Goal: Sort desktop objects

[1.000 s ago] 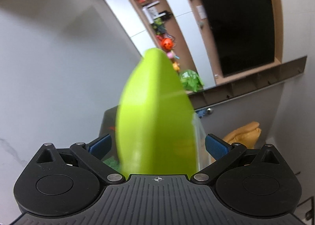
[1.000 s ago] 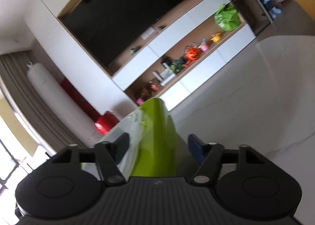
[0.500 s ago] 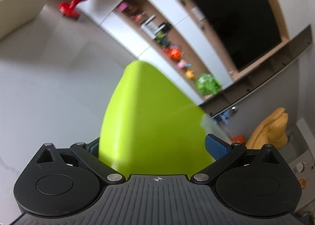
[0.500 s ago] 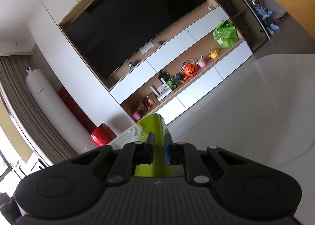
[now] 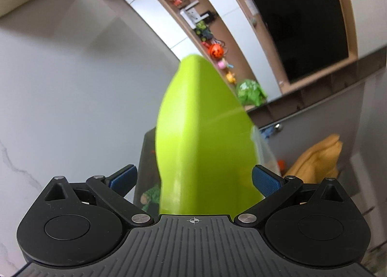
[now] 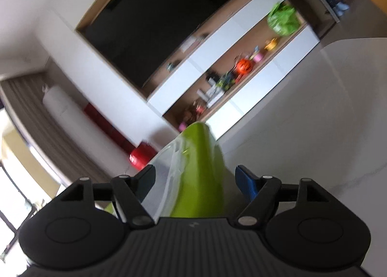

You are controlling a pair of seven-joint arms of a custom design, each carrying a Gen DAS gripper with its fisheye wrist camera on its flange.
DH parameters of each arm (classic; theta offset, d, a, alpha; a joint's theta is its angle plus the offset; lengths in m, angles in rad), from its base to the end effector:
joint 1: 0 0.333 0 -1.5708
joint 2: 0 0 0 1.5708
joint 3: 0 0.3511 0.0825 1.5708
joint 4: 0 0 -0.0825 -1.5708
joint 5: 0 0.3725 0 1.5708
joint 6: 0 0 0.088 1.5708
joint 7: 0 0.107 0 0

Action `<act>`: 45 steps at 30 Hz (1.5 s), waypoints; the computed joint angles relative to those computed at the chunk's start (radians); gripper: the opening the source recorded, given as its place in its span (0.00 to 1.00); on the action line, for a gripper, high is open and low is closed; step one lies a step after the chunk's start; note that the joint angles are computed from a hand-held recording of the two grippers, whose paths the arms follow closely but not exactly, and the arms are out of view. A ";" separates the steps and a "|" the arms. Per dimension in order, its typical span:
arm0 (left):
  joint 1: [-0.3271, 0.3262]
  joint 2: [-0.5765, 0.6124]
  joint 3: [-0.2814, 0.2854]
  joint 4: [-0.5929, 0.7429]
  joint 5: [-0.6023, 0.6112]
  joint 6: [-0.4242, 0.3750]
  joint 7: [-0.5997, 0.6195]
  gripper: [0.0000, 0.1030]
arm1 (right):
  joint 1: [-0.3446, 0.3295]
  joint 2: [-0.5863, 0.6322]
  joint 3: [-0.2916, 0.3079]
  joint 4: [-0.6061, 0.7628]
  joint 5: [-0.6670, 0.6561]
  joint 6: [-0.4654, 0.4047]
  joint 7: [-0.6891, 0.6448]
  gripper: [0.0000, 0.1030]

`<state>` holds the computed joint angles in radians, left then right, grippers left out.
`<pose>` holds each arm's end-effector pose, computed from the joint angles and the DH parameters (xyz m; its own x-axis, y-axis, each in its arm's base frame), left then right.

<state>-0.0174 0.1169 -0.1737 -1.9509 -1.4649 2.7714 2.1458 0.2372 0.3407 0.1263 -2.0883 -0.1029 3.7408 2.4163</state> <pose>0.6051 -0.0688 0.5084 0.0855 -0.6040 0.7924 -0.6909 -0.6090 -0.3897 0.5840 0.2259 0.4677 0.1148 -0.6980 -0.7069 -0.4600 0.5933 -0.6606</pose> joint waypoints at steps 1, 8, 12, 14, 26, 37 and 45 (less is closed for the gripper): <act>-0.007 0.002 -0.003 0.002 0.018 0.018 0.000 1.00 | -0.010 0.009 0.004 0.024 -0.023 -0.019 0.002 0.73; -0.028 0.024 -0.009 0.068 0.131 0.106 -0.076 0.98 | 0.008 0.003 -0.018 0.059 -0.019 -0.083 -0.044 0.16; -0.015 0.068 -0.020 0.117 0.306 0.093 -0.213 0.98 | 0.065 -0.009 -0.054 0.081 0.070 -0.112 -0.194 0.09; 0.021 0.087 -0.046 0.133 0.258 0.049 -0.194 0.98 | 0.130 -0.011 -0.097 0.089 0.175 -0.125 -0.277 0.22; 0.038 0.040 -0.031 0.069 0.158 -0.075 -0.122 0.99 | -0.064 -0.015 0.090 0.021 -0.049 -0.092 -0.030 0.73; -0.004 0.088 -0.046 0.156 0.391 0.080 -0.280 0.99 | -0.110 0.020 0.088 0.098 -0.223 -0.095 0.170 0.51; 0.045 0.080 -0.091 0.133 0.331 0.077 -0.246 0.99 | -0.050 0.028 0.046 0.063 -0.155 -0.035 0.129 0.51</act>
